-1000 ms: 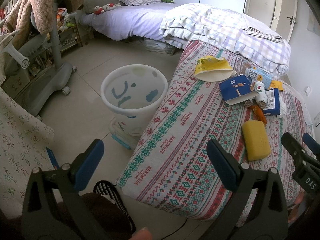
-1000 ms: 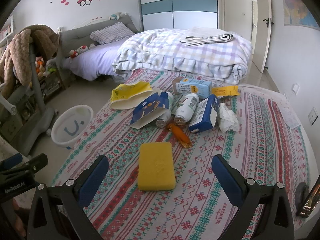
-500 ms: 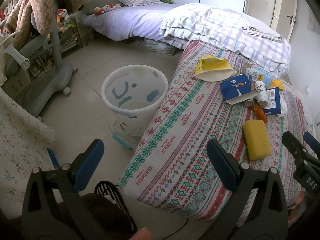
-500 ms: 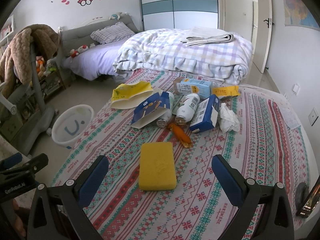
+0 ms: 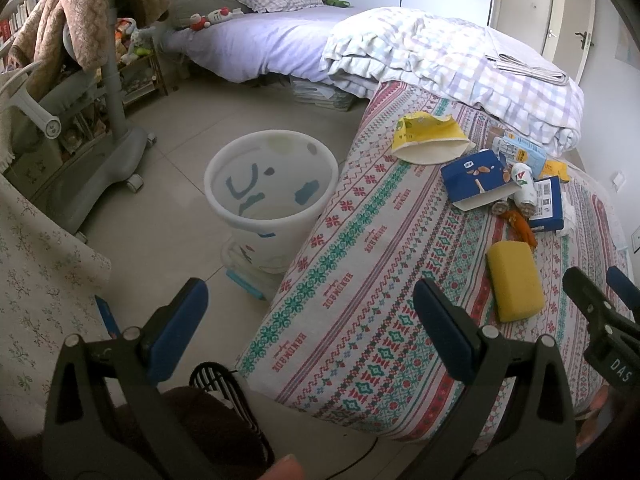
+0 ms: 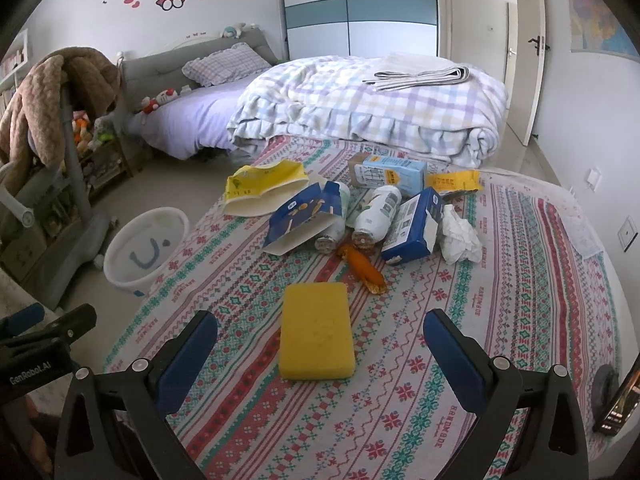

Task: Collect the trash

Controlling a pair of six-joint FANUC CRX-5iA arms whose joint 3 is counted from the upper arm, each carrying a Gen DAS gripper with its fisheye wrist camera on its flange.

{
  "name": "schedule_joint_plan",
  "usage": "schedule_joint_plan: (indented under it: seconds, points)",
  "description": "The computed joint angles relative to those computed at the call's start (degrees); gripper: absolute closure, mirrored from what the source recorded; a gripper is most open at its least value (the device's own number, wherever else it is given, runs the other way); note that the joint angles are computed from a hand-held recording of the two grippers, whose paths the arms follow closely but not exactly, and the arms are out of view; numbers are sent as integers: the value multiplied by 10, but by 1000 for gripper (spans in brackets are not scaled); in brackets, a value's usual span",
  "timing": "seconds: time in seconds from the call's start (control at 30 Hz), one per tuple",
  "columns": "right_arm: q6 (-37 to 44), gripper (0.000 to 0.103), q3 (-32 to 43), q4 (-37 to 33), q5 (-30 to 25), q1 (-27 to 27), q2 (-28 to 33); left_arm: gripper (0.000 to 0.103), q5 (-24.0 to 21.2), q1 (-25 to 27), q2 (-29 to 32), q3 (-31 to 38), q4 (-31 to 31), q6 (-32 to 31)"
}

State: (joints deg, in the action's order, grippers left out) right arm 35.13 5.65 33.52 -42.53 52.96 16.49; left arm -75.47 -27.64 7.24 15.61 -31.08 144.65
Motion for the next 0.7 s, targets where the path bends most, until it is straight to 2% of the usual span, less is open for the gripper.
schedule_joint_plan:
  seconds: [0.7]
  points:
    - [-4,0,-13,-7,11,-18,-3,1,-3,3,7,-3,3,-5]
